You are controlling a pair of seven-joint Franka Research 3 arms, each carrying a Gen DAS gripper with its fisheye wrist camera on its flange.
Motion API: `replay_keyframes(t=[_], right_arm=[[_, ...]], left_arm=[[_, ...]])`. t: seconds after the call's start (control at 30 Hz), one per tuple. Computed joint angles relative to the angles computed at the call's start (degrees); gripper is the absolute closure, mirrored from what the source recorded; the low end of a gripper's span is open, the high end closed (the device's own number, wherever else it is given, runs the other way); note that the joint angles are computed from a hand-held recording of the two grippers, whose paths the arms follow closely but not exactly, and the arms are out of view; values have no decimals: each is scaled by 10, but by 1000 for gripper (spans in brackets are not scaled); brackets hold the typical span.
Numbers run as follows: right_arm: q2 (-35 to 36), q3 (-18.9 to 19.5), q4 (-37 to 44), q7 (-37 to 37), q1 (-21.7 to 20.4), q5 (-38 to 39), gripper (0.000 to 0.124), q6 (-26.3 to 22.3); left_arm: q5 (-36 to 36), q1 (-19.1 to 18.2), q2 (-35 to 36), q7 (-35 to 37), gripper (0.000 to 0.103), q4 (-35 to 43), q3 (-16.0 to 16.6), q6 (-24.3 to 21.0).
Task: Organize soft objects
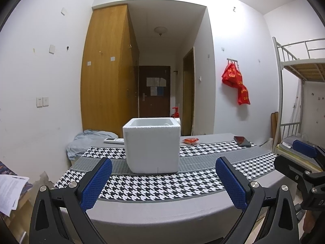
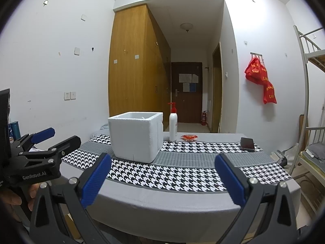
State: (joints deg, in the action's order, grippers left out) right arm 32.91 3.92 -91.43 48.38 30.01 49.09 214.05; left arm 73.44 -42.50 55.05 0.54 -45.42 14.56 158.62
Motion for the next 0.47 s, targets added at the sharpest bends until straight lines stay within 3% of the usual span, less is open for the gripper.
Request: replay_keyframes(t=[0.47], right_arm=[[1, -3, 6, -11, 5, 13, 21, -4]], left_arm=[[11, 1, -10, -15, 1, -16, 0, 13]])
